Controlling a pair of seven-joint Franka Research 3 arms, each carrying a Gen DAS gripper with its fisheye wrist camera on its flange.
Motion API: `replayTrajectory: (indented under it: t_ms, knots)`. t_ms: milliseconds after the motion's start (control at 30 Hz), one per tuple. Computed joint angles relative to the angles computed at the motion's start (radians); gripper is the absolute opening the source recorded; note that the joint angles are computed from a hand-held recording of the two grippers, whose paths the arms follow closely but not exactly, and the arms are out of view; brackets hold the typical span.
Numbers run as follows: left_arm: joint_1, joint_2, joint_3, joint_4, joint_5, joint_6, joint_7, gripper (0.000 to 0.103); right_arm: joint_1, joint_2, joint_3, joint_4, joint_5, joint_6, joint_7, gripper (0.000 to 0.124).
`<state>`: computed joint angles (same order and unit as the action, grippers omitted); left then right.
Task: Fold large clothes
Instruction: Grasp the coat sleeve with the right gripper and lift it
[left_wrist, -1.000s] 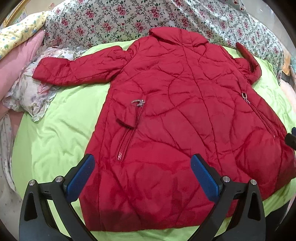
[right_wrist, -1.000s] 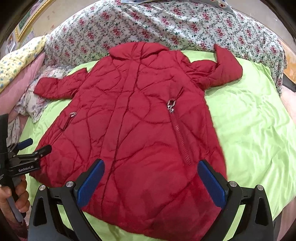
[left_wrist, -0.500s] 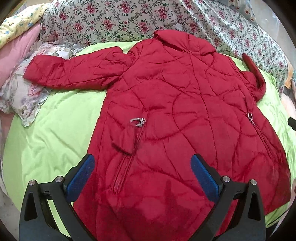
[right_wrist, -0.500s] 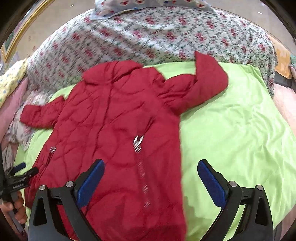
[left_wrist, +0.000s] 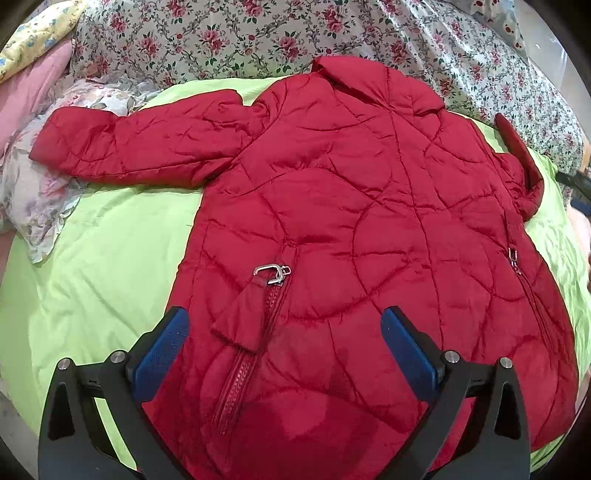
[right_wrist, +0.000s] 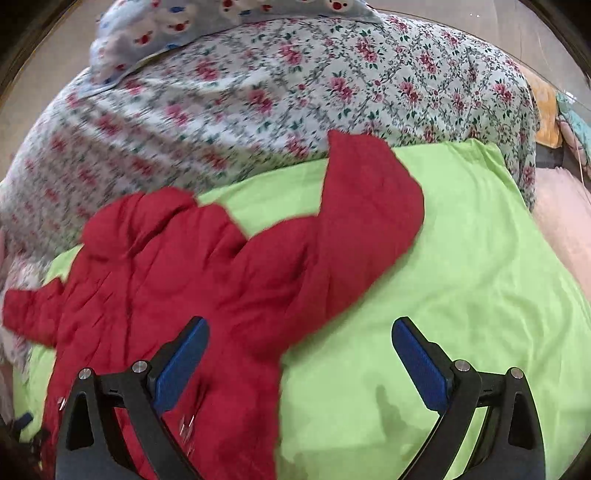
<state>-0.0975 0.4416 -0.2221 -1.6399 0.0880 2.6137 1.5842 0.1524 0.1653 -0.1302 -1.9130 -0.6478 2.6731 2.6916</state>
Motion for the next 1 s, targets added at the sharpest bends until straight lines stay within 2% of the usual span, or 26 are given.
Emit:
replayTrajectory:
  t_ms: [133,300,400,467,500,533,567,600,733,1000]
  knots:
    - [-0.005,0.023,0.007,0.028,0.009,-0.015,-0.009,0.103,-0.021,0.116,-0.034,0.133,0.035,-0.026,-0.036,0.091]
    - [-0.012,0.041,0.018,0.05,0.029,-0.036,-0.027,0.103,-0.032,0.314,-0.08,0.387,0.143,-0.13,-0.127,0.081]
    - [-0.014,0.047,0.024,0.052,0.045,-0.029,-0.037,0.103,-0.04,0.404,-0.102,0.509,0.206,-0.16,-0.171,0.077]
    - [-0.012,0.054,0.023,0.061,0.046,-0.035,-0.039,0.103,-0.051,0.446,-0.109,0.562,0.257,-0.179,-0.187,0.061]
    - [-0.01,0.057,0.021,0.063,0.045,-0.032,-0.038,0.103,-0.06,0.456,-0.11,0.573,0.284,-0.181,-0.193,0.046]
    - [-0.008,0.06,0.019,0.064,0.044,-0.024,-0.037,0.103,-0.071,0.46,-0.105,0.571,0.315,-0.165,-0.202,0.033]
    - [-0.007,0.063,0.018,0.067,0.043,-0.025,-0.035,0.103,-0.075,0.453,-0.106,0.555,0.337,-0.146,-0.201,0.027]
    - [-0.007,0.065,0.016,0.068,0.042,-0.025,-0.033,0.103,-0.07,0.449,-0.112,0.543,0.347,-0.131,-0.198,0.013]
    - [-0.003,0.068,0.005,0.072,0.031,-0.038,-0.018,0.103,-0.016,0.393,-0.153,0.448,0.308,-0.042,-0.191,0.01]
    - [0.007,0.04,-0.012,0.035,-0.005,-0.023,0.016,0.103,0.064,0.234,-0.137,0.223,0.275,0.205,-0.258,0.009]
